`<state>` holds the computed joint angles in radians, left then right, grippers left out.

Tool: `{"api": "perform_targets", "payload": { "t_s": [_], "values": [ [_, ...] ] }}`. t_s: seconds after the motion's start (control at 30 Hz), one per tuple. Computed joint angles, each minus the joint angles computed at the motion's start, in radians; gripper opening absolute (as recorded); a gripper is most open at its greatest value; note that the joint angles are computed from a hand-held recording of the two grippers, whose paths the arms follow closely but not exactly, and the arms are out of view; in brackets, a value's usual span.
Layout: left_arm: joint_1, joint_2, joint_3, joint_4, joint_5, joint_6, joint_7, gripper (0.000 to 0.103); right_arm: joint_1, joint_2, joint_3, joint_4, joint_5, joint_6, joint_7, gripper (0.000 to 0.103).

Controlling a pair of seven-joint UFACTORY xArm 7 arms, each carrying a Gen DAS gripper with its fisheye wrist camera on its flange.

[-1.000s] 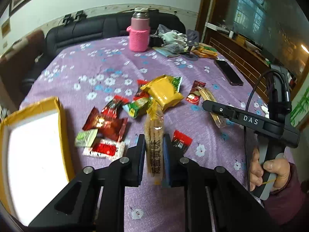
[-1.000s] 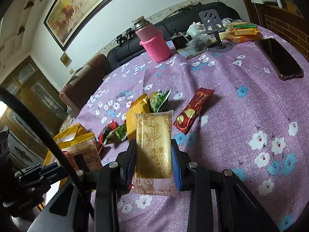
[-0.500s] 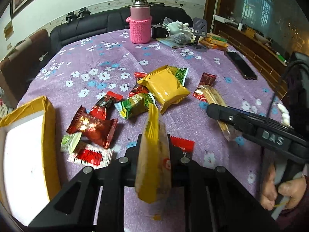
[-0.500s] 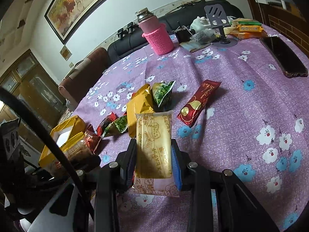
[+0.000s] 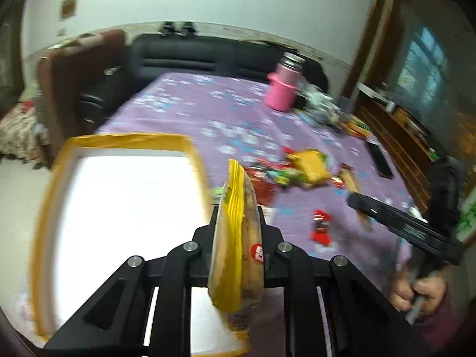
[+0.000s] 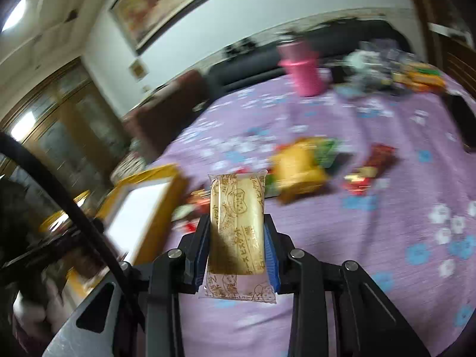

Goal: Organize snacks
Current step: 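Carry both biscuit packs over the white tray and open both grippers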

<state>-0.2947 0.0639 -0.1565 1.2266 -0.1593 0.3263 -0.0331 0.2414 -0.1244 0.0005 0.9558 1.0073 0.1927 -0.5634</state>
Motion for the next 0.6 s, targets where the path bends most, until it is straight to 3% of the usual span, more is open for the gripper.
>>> {"api": "perform_targets", "payload": {
  "t_s": [0.07,0.23,0.4,0.6],
  "values": [
    [0.014,-0.031,0.027,-0.034,0.070,0.001,-0.061,0.020,0.016,0.014,0.027,0.042,-0.053,0.048,0.023,0.032],
    [0.064,-0.037,0.057,-0.061,0.084,0.037,-0.091,0.021,0.039,0.109,0.093,0.153,-0.194,0.114,0.111,0.032],
    [0.099,0.008,0.066,-0.021,0.052,0.080,-0.077,0.021,0.047,0.236,0.154,0.278,-0.370,0.164,0.245,0.032],
    [0.125,0.073,0.077,0.054,0.065,0.137,-0.104,0.021,0.066,0.398,0.170,0.454,-0.612,0.238,0.433,0.032]
  ]
}}
